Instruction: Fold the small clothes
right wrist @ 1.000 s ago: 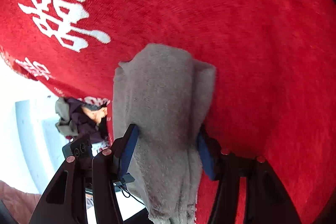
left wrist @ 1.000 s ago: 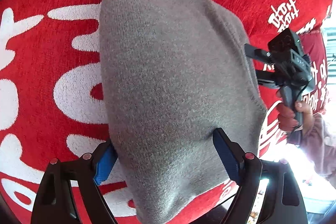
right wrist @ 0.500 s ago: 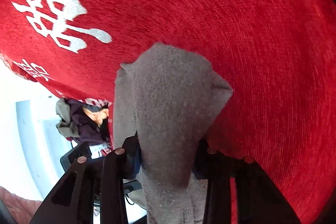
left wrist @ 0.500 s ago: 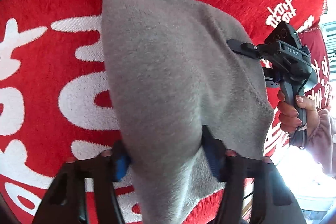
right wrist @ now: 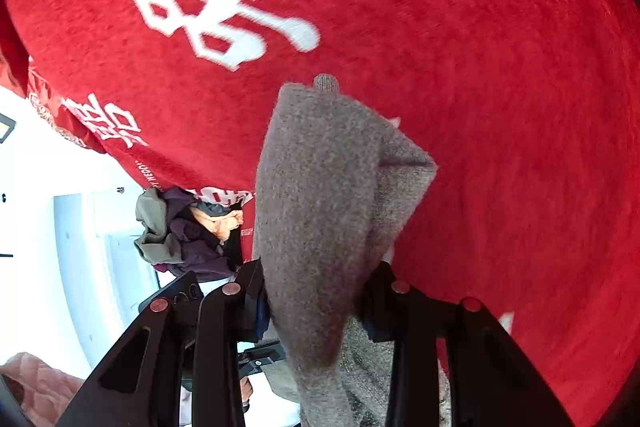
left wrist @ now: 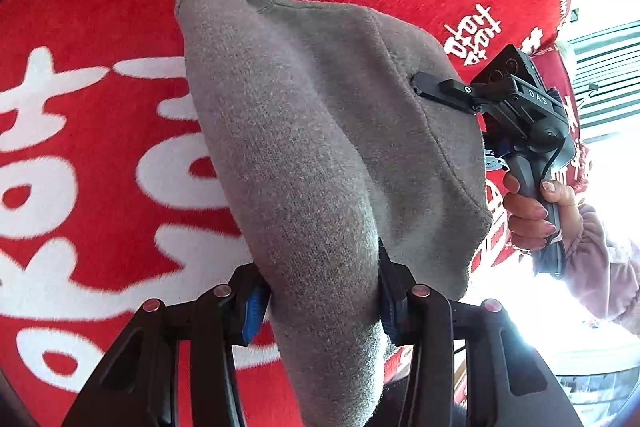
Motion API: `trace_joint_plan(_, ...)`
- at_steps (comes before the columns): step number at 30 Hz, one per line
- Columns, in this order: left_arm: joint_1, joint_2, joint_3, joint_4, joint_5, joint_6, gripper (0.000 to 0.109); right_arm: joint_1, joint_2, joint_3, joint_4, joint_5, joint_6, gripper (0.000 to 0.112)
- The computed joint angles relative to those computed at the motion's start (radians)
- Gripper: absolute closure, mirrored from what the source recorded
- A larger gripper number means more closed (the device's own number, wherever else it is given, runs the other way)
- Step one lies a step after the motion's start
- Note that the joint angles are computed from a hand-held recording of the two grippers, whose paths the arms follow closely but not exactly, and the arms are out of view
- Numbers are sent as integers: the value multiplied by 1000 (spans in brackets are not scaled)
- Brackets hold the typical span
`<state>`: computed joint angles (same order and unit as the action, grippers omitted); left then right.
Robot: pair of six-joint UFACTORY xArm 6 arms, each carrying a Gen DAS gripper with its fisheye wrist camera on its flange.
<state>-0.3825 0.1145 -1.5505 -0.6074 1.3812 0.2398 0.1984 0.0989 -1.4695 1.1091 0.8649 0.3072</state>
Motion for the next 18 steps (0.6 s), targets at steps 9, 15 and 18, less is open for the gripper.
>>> trace_joint_plan(9, 132, -173, 125, 28, 95, 74, 62, 149, 9, -41, -18, -103, 109, 75)
trace_joint_plan(15, 225, -264, 225, 65, 114, 117, 62, 248, 74, -90, 17, -170, 113, 75)
trace_joint_plan(18, 263, -300, 304, 87, 74, 146, 62, 279, 128, -127, 18, -185, 108, 75)
